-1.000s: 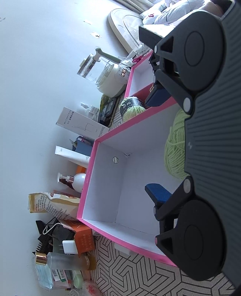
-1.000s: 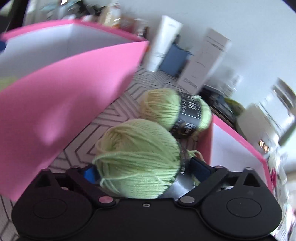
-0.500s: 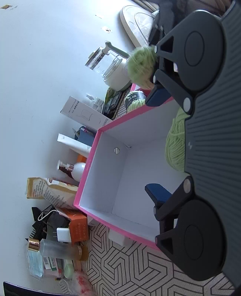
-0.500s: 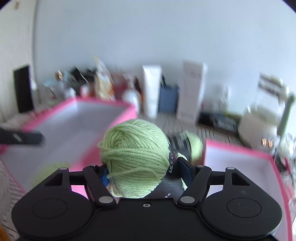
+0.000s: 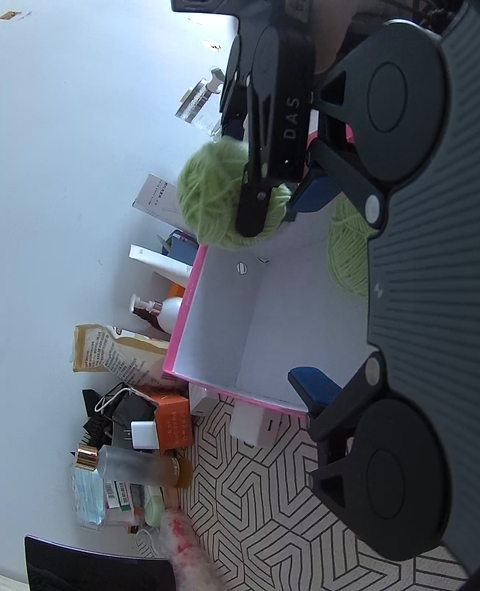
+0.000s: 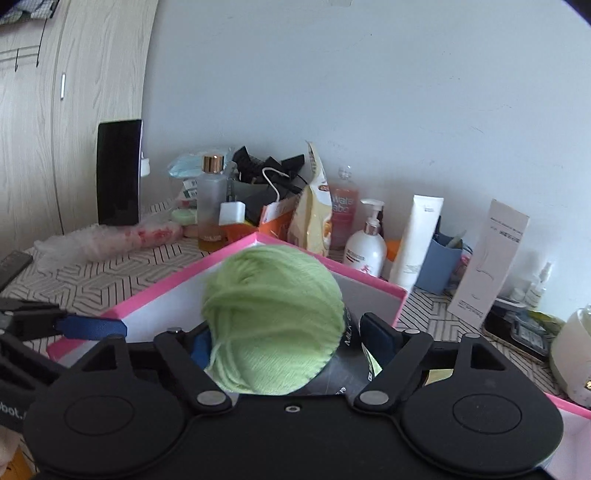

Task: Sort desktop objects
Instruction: 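Carry the skein over the tall pink box with the right tool and release, then grasp the remaining labeled green yarn skein with the left tool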

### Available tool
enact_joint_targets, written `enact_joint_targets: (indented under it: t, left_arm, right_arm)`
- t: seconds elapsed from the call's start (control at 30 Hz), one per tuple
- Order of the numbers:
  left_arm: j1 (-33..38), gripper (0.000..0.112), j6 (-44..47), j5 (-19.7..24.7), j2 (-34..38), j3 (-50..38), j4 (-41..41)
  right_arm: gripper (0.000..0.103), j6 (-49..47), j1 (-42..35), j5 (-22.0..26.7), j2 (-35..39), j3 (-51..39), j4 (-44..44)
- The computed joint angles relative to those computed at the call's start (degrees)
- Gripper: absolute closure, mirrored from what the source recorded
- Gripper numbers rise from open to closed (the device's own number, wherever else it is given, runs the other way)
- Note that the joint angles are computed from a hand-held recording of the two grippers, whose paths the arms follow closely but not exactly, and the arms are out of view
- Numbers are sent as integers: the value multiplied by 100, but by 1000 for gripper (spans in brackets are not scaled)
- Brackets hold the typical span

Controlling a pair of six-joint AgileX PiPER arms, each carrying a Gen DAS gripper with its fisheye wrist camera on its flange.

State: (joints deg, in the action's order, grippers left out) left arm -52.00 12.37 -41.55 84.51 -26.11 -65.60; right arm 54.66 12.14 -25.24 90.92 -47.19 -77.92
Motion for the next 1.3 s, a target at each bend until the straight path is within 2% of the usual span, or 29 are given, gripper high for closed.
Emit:
enact_joint_targets:
  t: [0.17,0.5,0.73,0.8,0.87,0.97,1.1,1.2,1.3]
  left_arm:
    - [-35,21,135,9,-64,0,-134]
    - [-214,20,156,73,24,-194,-148]
    - [-743,20,1018,-33,386,-987,-684]
    - [-931,20,929,-165,494,-1200,-672]
    - [-1029,20,820,-108,581,-1381,-388]
    - [-1124,20,1246,61,928,-2011,-575]
    - [-1049,21,2514,411,1737,-3329,-1247]
    - [-1091,25,3429,193,2429,-4398,-1935]
    - [-939,37,4019,282,3039,-5337,-2491]
  right_arm:
    - [19,392,-331,-605,14,99,-226]
    - [19,302,-1050,-773,-467,700,-99]
    - [19,315,-2261,-1472,-588,1006,-398]
    - [19,307,-2672,-1664,-604,1051,-520]
    - [19,145,-3176,-1905,-633,1169,-615]
    - [18,-16,-3917,-2367,-423,1169,-835]
    - [18,-162,-4713,-2834,47,990,-1060]
    - [18,-299,-5166,-2990,481,804,-1040]
    - [18,-277,-5448,-3045,927,575,-915]
